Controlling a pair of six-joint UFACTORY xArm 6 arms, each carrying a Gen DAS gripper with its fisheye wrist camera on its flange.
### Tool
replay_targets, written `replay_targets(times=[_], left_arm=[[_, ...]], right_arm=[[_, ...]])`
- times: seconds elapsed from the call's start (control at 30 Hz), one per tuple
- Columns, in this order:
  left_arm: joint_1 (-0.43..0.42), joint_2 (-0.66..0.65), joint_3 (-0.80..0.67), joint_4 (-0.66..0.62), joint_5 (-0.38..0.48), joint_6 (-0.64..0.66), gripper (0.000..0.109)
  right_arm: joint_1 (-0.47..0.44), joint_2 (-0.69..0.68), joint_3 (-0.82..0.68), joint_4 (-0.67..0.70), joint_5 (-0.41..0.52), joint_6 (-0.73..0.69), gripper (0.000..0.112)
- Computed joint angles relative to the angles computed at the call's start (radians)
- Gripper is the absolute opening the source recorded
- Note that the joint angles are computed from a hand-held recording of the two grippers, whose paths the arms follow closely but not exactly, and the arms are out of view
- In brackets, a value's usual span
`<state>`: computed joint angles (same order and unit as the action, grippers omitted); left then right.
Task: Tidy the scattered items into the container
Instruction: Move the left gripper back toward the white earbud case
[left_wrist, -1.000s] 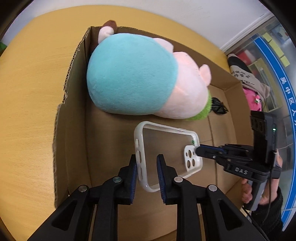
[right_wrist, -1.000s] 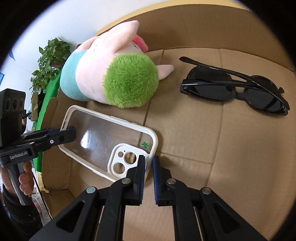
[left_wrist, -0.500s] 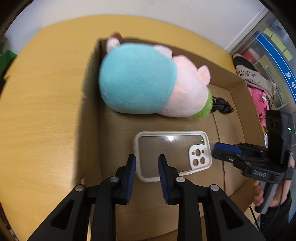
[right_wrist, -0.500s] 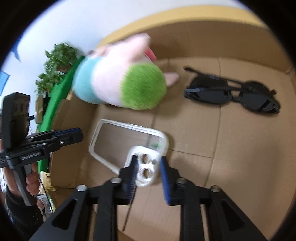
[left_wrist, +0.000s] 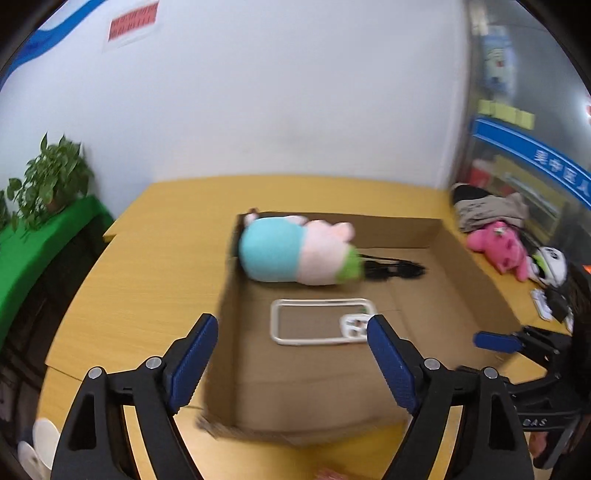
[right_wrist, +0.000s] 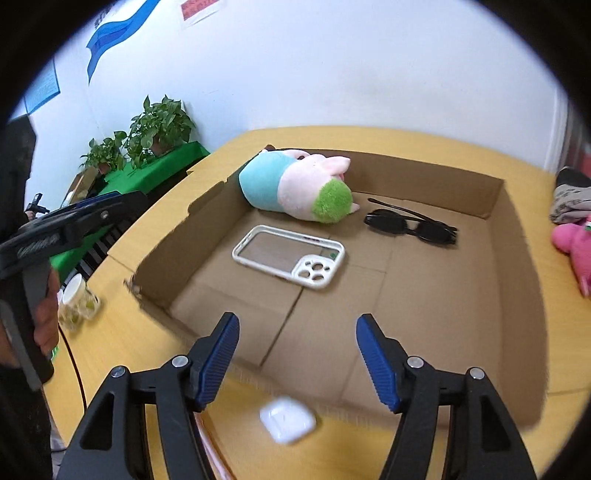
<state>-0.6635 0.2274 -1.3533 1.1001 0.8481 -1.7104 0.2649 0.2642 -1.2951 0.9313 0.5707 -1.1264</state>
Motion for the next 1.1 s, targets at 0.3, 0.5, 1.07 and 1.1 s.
replay_targets(times=[0.3,0.5,1.07,1.1], left_arm=[[-0.057,0.05,0.006,0.005,-0.069,-0.133,0.088],[-0.092,0.071,-0.003,-0.012,-0.05,-0.166,0.088],[-0.084,0.104,0.05,-0.073,-0.181,-0.204,0.088],[-0.083,0.104,0.054,-0.075,-0.19,-0.204,0.088]], right_arm=[[-0.015,-0.096,0.146,0.042,-0.018,-0.096,0.066],[-0.03,-0.093,0.165,0.046,0.003,-0.095,0.066],[-0.004,0.057,0.127,-0.051,0.035,0.006,0.066],[0.0,0.058,0.129,-0.048,0.033,0.001,0.066]])
